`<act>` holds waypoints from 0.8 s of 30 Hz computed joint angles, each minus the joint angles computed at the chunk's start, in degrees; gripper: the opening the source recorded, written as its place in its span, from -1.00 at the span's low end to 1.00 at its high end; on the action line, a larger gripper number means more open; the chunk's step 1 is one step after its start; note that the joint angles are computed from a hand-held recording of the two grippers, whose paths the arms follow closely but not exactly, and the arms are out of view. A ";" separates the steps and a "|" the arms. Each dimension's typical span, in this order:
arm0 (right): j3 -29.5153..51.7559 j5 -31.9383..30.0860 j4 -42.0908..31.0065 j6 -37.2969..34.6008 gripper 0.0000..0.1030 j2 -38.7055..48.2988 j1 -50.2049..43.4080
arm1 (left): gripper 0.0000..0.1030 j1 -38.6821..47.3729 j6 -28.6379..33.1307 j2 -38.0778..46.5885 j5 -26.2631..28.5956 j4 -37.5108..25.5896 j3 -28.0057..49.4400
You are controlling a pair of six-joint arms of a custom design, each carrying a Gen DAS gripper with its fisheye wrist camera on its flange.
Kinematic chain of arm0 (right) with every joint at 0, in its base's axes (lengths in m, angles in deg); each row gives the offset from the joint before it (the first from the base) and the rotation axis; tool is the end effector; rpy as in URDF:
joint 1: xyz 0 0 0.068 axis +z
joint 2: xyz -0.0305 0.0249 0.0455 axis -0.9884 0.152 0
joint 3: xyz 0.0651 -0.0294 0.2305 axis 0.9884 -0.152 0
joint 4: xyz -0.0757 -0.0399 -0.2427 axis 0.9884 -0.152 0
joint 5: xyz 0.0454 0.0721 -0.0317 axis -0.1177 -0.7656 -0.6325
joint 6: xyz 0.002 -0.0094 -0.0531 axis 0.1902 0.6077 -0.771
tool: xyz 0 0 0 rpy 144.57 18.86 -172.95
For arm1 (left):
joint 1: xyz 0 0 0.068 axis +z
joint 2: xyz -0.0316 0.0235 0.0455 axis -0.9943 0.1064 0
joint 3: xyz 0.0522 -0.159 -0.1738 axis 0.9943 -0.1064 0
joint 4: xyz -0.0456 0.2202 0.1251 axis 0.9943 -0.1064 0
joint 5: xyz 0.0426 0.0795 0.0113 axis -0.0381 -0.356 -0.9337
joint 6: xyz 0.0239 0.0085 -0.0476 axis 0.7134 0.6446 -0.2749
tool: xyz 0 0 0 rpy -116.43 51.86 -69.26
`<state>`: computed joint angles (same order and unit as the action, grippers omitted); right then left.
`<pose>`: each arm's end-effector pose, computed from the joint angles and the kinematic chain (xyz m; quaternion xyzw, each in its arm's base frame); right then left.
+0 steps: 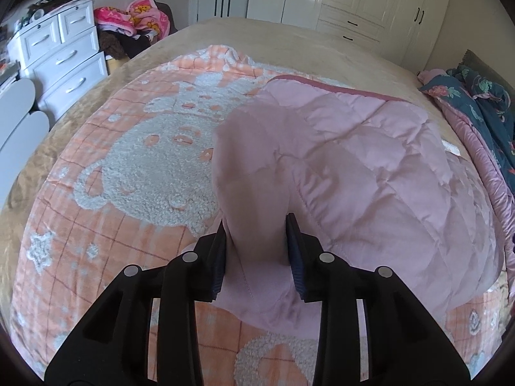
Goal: Fold large clothes
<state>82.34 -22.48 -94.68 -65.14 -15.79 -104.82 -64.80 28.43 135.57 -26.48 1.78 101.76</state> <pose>0.2420 -0.0942 0.2345 0.1437 0.9115 0.0646 0.3799 0.3052 0.0968 0.2424 -0.0615 0.9406 -0.0361 0.3319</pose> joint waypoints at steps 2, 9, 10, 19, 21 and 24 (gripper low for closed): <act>0.20 -1.18 -2.77 -1.01 0.90 -2.82 -0.94 | -0.50 0.49 0.14 -0.89 0.46 -0.51 -0.41; 0.24 -5.57 -11.15 -2.93 0.92 -12.49 -3.53 | -0.47 2.28 0.89 -4.51 2.36 -3.01 -1.37; 0.24 -5.77 -12.25 -3.25 0.92 -14.05 -3.71 | -0.47 2.62 1.07 -5.18 2.77 -3.48 -1.39; 1.06 -9.75 -21.30 -6.01 0.92 -23.39 -7.22 | 0.03 6.46 3.30 -12.63 7.21 -10.53 -0.80; 1.17 -11.03 -22.84 -6.32 0.92 -25.39 -8.34 | 0.19 7.89 4.34 -15.01 8.90 -12.77 -1.13; 1.23 -12.49 -25.40 -7.96 0.92 -29.29 -9.63 | 0.50 10.79 6.27 -17.95 12.64 -16.36 -1.28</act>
